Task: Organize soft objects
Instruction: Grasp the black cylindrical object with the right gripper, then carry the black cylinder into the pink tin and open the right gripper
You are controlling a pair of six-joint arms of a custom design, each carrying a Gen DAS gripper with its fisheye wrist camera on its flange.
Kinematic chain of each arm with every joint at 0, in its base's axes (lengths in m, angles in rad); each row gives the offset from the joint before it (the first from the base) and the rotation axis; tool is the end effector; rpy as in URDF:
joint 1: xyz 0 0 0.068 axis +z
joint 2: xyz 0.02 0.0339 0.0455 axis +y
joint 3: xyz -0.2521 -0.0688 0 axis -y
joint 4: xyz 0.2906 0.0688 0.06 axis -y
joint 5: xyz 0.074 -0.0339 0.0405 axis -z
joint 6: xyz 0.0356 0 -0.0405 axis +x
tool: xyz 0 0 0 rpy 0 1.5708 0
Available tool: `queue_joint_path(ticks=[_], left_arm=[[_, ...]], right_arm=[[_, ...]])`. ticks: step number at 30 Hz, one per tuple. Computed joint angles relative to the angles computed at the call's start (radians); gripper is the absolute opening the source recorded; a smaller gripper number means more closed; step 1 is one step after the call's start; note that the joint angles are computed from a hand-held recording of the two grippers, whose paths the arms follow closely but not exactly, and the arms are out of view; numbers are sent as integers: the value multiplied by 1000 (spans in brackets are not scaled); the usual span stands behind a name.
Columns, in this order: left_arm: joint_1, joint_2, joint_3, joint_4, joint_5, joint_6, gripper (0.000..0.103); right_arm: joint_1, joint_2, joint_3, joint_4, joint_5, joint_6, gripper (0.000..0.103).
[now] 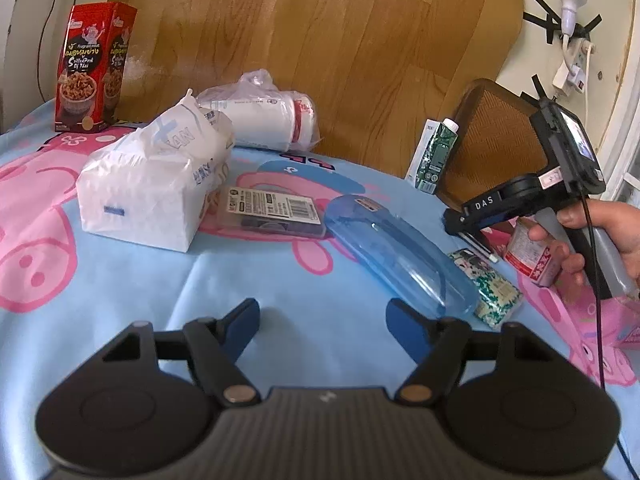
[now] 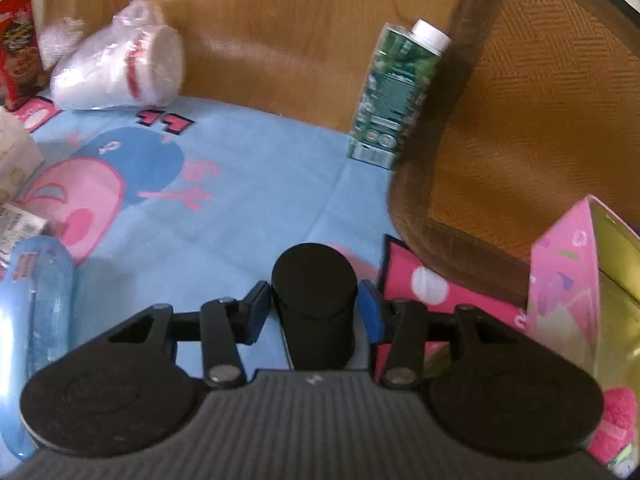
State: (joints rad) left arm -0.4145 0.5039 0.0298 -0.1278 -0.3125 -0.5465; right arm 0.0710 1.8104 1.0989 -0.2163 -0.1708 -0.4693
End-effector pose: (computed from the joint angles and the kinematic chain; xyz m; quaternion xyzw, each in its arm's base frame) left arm 0.1638 -0.0601 0.0949 -0.1300 0.8675 -0.0905 0.4716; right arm 0.4031 0.0347 0.1268 -0.2783 0.9038 0.0170 0.3246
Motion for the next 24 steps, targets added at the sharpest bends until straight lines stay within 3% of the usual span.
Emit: queue_joint_path(ticks=[3,6,8,11,13,15,19,24], left_arm=[[4,-13,-4,-6,3,-4,70],[17,-46,-12,-24,20,-7,69],[29,-101,-24,-60,45,-13,68],[-27,-122,-9,-100,34,-38,66],[-107,-40,28,-58,26,-69,66],[-200,154,118,-1,-1,-93,62],[-347,385,273,-14,-64,-145,60],[-414,491,358,-51,-33,-195,60]], right_arm=[[-15,-97,-110,94,-118,43,50],[-111,-316,-305,154,-343,62,50],[-214,-463,-414,74,-511,-14,50],[-385,-669,-563,-131,-668,-279,50],[-469,-736,-613,-262,-701,-440,50],[-529,-768,-666,-324,-695,-549,50],[-567,-886,-836,-166,-647,-560,51],[-687,-722,-804,-146,-731,-612,59]])
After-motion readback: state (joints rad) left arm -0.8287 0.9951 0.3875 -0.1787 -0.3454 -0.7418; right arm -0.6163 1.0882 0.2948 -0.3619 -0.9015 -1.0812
